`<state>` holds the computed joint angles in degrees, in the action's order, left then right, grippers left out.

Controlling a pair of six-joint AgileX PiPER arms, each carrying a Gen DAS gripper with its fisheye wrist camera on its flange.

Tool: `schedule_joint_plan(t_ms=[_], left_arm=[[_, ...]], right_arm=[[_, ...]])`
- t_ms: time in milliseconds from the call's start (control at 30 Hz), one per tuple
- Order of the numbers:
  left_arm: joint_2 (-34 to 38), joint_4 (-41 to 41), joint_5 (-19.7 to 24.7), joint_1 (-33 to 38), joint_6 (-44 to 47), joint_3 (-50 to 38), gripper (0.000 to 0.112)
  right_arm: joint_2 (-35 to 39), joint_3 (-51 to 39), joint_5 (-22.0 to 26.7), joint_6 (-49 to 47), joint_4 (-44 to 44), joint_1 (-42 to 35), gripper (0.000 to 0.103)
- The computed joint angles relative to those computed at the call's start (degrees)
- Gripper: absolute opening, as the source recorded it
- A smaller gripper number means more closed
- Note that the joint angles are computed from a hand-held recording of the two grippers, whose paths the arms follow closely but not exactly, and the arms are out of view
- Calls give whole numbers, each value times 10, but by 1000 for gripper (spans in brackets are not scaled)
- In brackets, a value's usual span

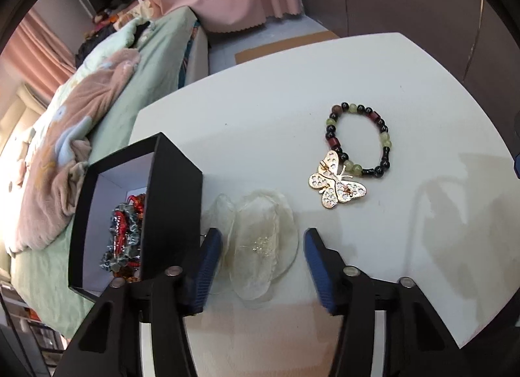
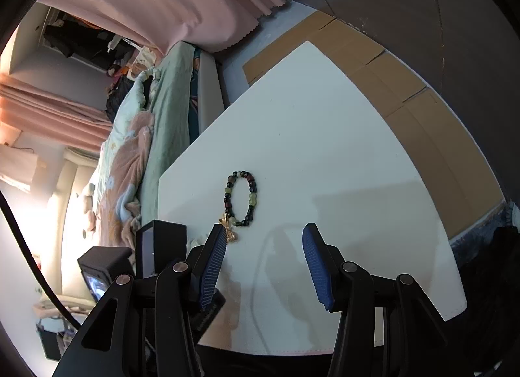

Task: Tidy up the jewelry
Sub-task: 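Grasp the clear organza pouch with the left gripper, then drop the pouch into the box with the left gripper while the right grasps the dark bead bracelet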

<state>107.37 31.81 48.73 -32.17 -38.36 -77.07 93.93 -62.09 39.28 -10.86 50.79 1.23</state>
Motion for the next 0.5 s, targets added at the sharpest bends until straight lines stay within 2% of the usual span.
schedule_joint_plan(t_ms=[33, 100, 167, 200, 267, 500], left_arm=[[-1, 0, -1, 1, 0, 0, 51], [-2, 6, 1, 6, -5, 1, 39], [-16, -16, -13, 23, 5, 6, 9], [-26, -51, -27, 42, 34, 8, 5], [-43, -117, -45, 69, 84, 11, 1], [-117, -229, -71, 132, 159, 22, 1]], right_arm=[[0, 0, 0, 1, -1, 0, 49], [-1, 1, 0, 1, -2, -1, 49], [-1, 2, -1, 0, -1, 0, 49], [-1, 2, -2, -1, -1, 1, 49], [0, 2, 1, -5, 2, 0, 49], [18, -18, 4, 2, 3, 18, 49]])
